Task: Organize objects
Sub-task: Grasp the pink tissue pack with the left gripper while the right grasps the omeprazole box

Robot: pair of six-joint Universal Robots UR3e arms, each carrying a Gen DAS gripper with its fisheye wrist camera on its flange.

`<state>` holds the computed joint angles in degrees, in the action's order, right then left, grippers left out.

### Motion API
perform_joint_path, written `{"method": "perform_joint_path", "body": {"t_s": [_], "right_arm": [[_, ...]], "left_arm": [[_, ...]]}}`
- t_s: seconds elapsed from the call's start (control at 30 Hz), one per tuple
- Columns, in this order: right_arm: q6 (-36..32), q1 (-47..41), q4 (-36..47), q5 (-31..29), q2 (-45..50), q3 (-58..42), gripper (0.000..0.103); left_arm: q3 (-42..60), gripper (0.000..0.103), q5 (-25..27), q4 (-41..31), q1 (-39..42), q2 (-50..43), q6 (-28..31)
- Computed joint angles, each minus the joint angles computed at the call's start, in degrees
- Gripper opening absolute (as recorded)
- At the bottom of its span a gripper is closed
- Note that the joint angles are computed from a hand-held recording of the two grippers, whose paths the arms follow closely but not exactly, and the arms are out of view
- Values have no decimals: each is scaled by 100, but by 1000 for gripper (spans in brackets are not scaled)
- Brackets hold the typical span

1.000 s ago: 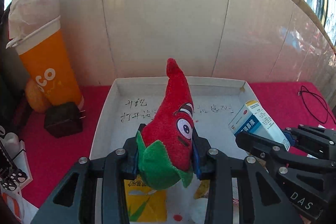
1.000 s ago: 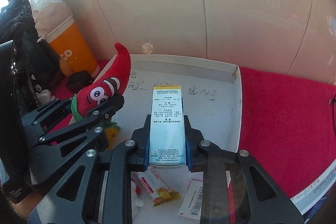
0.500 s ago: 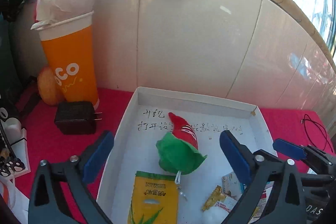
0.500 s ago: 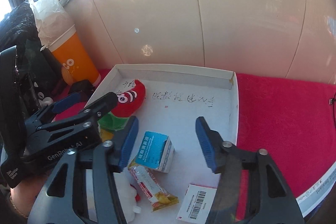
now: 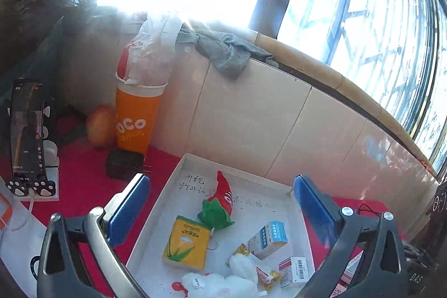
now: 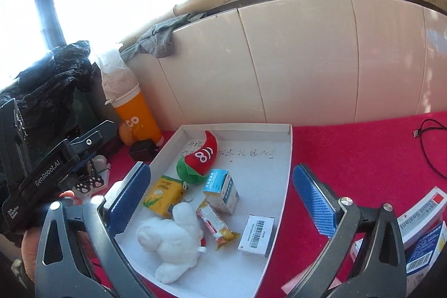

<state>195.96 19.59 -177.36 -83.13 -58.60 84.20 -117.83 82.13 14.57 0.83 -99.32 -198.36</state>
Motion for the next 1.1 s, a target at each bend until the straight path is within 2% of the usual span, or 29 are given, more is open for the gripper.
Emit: {"method": "perform_joint_path", "body": {"t_s": [0.07,0.2,0.3,0.37,0.43,0.5,0.57,0.63,0.73,0.77,0.83,0.9,1.0,1.1], "right_arm": [[-71,-90,-788,15,-552,966,103],[-129,-430,-2024,-113,-1593,2524,103],[-123,-967,-2738,-187,-2585,3656,103],[-55,-1553,-2884,-93,-3441,4383,103],[39,-2332,-2550,238,-4366,4962,103],[-73,-3268,-1838,874,-5274,5383,103],[-514,-4210,-883,1635,-6106,5700,103],[-1070,-4744,22,2030,-6540,5910,103],[-1545,-5002,864,2321,-6427,6234,103],[-1570,-5009,916,2398,-6202,6336,103],[-1323,-4768,499,2309,-5354,6412,103],[-730,-4302,-125,1877,-4420,6252,103],[259,-3554,-590,920,-3512,5777,103],[909,-2796,-429,-82,-2808,5026,103]], "left_arm": [[-349,103,-112,240,-72,237,-42],[-344,103,-141,30,-310,461,90],[-328,103,18,158,-559,558,143],[-324,103,-109,431,-688,490,279],[-215,103,-173,516,-899,350,451],[-21,103,-163,421,-1180,156,590],[254,103,-155,145,-1470,-93,725],[578,103,-64,-255,-1793,-369,899],[1026,103,6,-907,-2212,-768,1180],[1129,103,21,-1036,-2324,-879,1258],[1264,103,146,-1188,-2530,-1061,1391],[1337,103,271,-1281,-2652,-1167,1477],[1284,103,389,-1287,-2669,-1193,1466],[1264,103,380,-1354,-2587,-1199,1351]]}}
